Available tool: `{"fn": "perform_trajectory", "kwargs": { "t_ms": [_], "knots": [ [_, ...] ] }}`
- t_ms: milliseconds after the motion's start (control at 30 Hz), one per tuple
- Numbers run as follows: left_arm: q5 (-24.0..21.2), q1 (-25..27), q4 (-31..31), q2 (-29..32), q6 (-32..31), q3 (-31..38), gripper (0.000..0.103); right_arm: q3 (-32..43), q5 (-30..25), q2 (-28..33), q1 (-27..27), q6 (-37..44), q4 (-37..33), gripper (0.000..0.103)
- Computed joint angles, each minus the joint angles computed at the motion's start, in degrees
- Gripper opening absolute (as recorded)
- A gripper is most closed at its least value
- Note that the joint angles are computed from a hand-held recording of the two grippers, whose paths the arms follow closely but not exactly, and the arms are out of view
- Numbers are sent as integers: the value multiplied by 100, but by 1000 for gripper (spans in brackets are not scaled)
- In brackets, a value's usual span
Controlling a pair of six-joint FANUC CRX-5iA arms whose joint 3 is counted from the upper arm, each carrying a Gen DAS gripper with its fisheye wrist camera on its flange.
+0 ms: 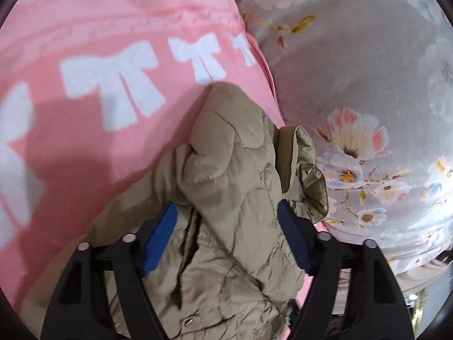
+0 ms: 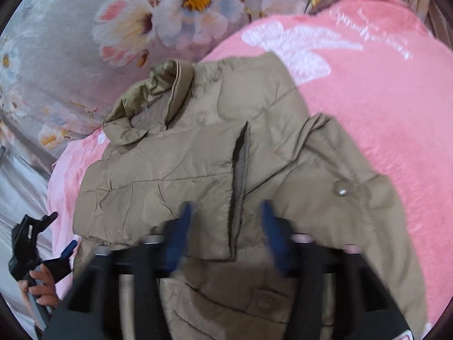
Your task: Fold large clothes
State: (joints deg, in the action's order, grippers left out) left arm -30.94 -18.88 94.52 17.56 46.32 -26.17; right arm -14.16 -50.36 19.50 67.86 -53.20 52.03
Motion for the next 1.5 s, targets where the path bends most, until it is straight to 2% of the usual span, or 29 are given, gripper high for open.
{"fn": "perform_trajectory", "kwargs": {
  "t_ms": [67,167,200,300,367,467,533,633,667,800,900,1000,1133,1233,1300,1367,1467,1500],
  "knots": [
    [-22,31,-240,131,151,131,55,126,-292,12,25,221,114,4],
    [245,75,-844,198,567,302,46,377,-1112,-72,125,741,487,2],
    [356,128,-1324,206,923,384,43,438,-1395,-124,157,908,615,2],
    [561,168,-2033,244,1377,490,37,706,-1921,-86,139,1607,466,2],
    [735,153,-2450,253,1597,540,34,834,-1850,26,34,2038,112,2],
    [993,162,-3512,258,2222,709,29,1035,-1739,325,-85,2443,-509,2],
    [1019,232,-4564,298,2940,950,23,802,-1516,314,-96,2262,-640,2],
    [952,271,-5765,387,3661,1292,20,512,-1137,309,-135,1916,-670,2],
    [943,260,-6067,403,3846,1381,20,521,-1139,344,-125,1911,-683,2],
    [850,107,-8096,457,5223,1929,20,881,-1396,637,-131,2360,-931,3],
    [782,-20,-9055,476,5935,2171,20,1054,-1559,802,-125,2510,-979,3],
    [703,-68,-9392,496,6153,2292,20,1136,-1648,879,-118,2589,-998,3],
    [691,-69,-9406,458,6068,2270,20,1152,-1644,826,-91,2706,-1102,6],
    [704,63,-8740,94,5215,1849,20,1257,-1998,696,129,2704,-1251,14],
    [945,140,-7765,-230,4195,1379,20,1063,-2138,468,335,2205,-954,14],
    [948,124,-7452,-382,3848,1346,21,1012,-2243,343,397,1822,-616,15],
    [858,-46,-7022,-307,3476,1654,29,1029,-1679,256,195,1775,-208,17],
    [694,-154,-7238,-141,3646,1992,32,1140,-1382,324,62,1952,-144,17]
  ]
}}
